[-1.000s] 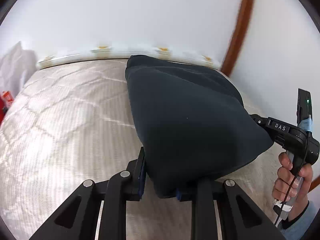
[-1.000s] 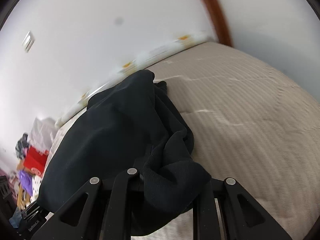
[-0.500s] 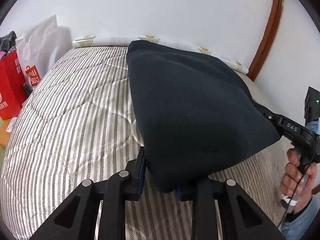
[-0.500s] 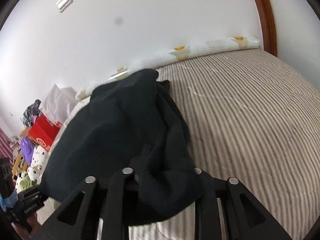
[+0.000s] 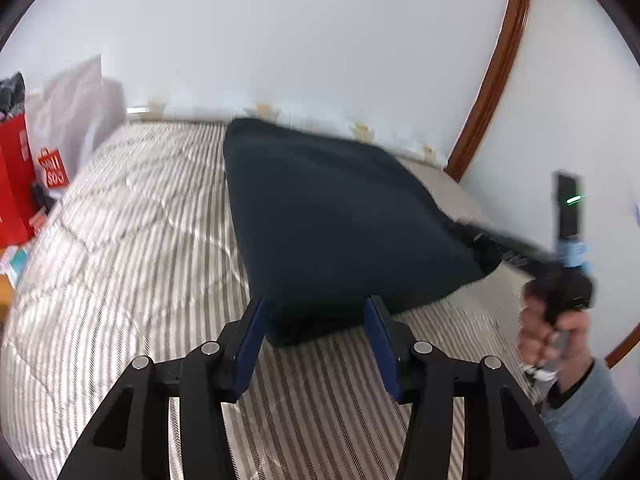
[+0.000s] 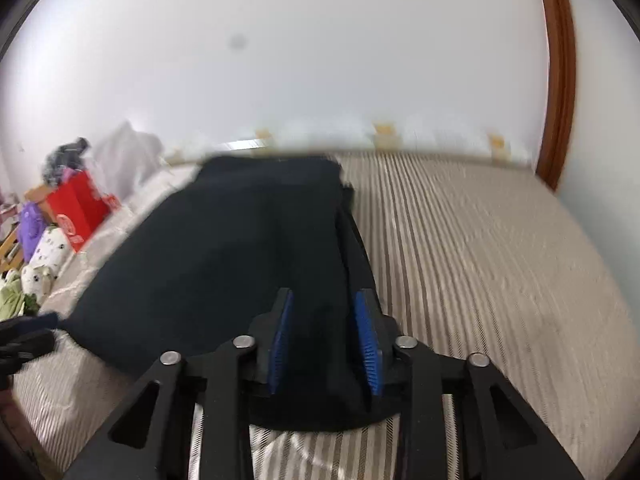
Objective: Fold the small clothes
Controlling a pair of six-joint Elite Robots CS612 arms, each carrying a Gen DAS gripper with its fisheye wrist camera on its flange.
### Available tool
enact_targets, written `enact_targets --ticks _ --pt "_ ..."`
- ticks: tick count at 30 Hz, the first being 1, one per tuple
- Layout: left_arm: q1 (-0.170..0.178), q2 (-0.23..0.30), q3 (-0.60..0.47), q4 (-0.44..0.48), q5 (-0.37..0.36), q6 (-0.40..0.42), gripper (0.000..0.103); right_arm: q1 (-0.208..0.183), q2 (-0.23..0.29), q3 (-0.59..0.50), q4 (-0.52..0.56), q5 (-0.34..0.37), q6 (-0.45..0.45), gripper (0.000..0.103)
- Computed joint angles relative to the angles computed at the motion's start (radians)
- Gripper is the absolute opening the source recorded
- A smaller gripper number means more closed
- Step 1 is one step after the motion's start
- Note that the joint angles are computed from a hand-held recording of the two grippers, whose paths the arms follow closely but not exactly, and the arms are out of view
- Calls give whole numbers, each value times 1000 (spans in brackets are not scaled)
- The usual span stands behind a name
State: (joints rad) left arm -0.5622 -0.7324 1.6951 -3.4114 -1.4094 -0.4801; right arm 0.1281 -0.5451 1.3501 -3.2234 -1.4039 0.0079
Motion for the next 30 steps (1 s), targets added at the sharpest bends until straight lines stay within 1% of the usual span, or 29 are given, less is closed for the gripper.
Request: enact_targets --ticks 1,2,3,5,6,7,8,9,10,13,14,15,17,18,19,21,22,24,26,28,30 --pt "2 -1 -7 6 13 5 50 -1 10 -22 46 -9 24 16" --pt "4 0 -18 21 22 9 51 -5 15 -29 58 2 41 8" --pt "6 2 -32 46 38 13 52 -13 19 -30 50 37 58 5" --pt "3 11 -76 140 107 16 52 -26 21 -26 17 101 73 3" --pt "3 20 -95 175 131 17 52 -35 19 -13 -36 133 94 3" --pt "5 30 -116 211 135 6 52 -48 19 3 -107 167 140 3" --pt "10 37 -126 221 115 -6 52 -57 18 9 -135 194 176 3" --pt "13 43 -130 219 95 -16 52 -66 18 12 -143 221 213 3" --pt "12 43 -128 215 91 -19 52 -70 19 14 -132 229 231 3" --pt "7 46 -132 229 101 -9 52 -65 19 10 -68 197 193 3" --pt "6 44 -131 231 102 -7 52 -63 16 14 -64 189 189 3" --pt "7 41 -127 226 104 -3 52 -60 11 22 -68 172 187 3" --pt "6 38 -116 194 112 10 52 -49 -3 47 -109 119 188 4" --pt "4 37 -111 192 120 12 52 -46 -6 57 -126 115 186 5" --pt "5 37 -112 211 123 12 53 -42 -11 66 -131 117 163 6" --pt "8 42 -113 222 105 0 53 -32 -14 71 -115 80 122 6" --pt "12 43 -106 208 81 -1 53 -24 -14 72 -89 40 96 6" --pt "16 39 -101 212 55 4 55 -21 -17 72 -41 -1 69 6" --pt "19 33 -100 216 44 12 54 -24 -30 87 -32 -16 52 6" --pt "21 27 -104 229 52 18 54 -26 -46 94 -22 -30 35 12" --pt "26 27 -125 250 62 21 54 -27 -55 81 4 -25 28 15"
